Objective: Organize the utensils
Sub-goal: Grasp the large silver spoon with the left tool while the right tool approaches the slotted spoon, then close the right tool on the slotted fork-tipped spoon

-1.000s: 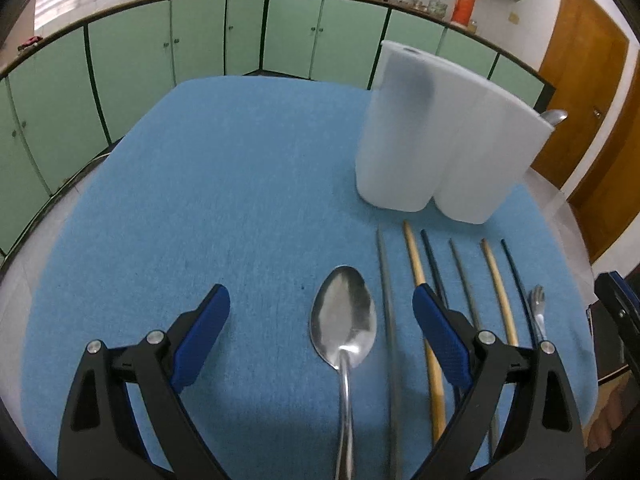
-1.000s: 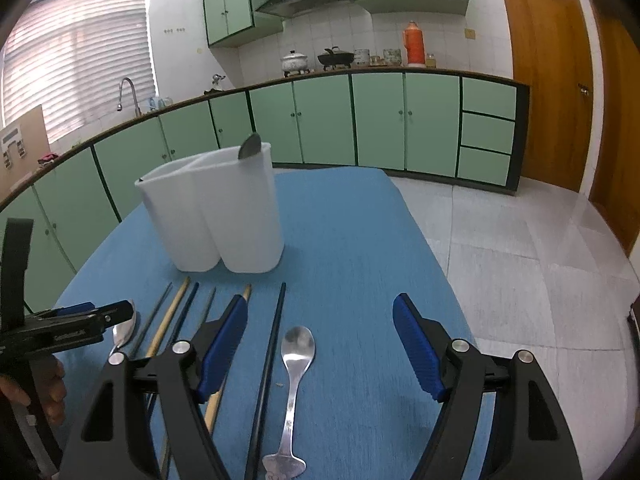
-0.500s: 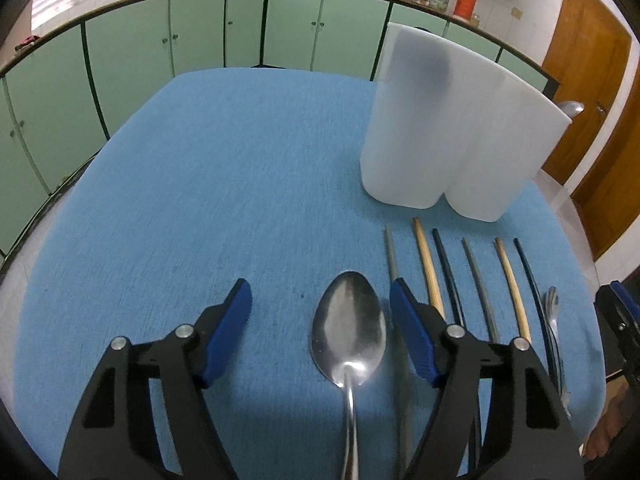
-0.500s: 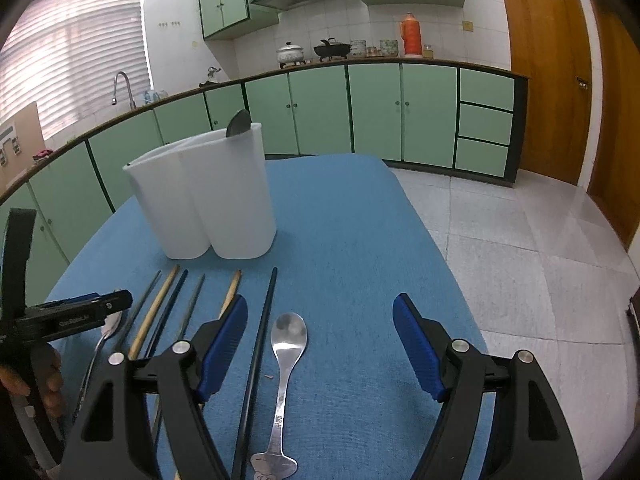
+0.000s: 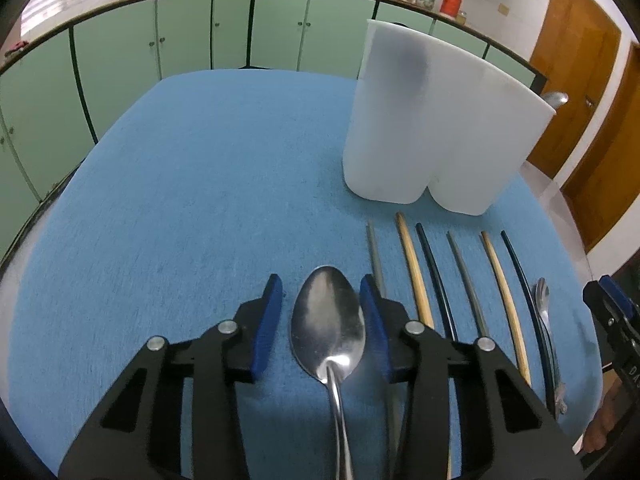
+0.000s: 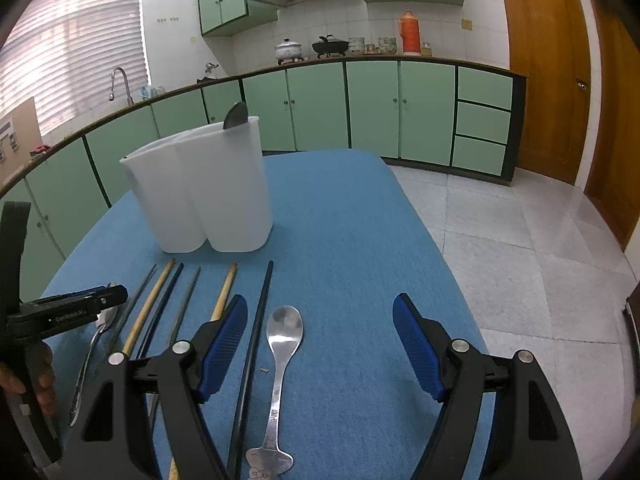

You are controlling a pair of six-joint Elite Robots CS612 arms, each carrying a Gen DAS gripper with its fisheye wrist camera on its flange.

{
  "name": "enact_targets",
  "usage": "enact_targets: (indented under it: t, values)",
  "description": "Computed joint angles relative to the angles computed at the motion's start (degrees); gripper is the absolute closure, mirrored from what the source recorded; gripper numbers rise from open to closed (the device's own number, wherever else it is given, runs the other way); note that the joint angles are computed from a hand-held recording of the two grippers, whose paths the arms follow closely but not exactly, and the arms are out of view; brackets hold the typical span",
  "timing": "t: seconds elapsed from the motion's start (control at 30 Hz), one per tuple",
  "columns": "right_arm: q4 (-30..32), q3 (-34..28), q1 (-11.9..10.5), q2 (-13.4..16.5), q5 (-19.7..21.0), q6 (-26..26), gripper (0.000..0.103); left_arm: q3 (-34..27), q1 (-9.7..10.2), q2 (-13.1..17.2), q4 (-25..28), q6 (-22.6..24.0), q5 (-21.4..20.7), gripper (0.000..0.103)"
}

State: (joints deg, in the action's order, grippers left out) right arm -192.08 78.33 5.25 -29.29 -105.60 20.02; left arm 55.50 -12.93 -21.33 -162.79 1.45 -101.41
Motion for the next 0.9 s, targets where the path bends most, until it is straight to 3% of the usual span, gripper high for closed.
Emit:
enact_targets:
  t: [0.03,0.3,0.43,0.63,0.9]
  values:
    - [0.22,-0.02,-0.01,-0.01,-0.04,0.09,0.029,-0.02,-0.1,-0.01,0.06,0.33,0.14,0.071]
    - [4.61,-0.18,0.47,-0.31,-0.16,-2.12,0.03,0.31,-0.38,-0.14,-0.57,1.04,-0.51,0.071]
    - [5.61,-0.37,0.28,-0.3,2.51,-3.46,0.041,0.8,-0.17,-0.31,-1.26,1.07,-1.93,0.071]
    - [9.2,-2.21,-0.41,0.12,5.46,-2.63,0.049,1.46,0.3,-0.38,-2.86,1.15,-3.5,0.071]
    - [15.7,-5.25,-0.33,1.13,4.67,-1.65,0.059,1.71,0.99,-0.28,-4.31,1.12,-5.3,0.071]
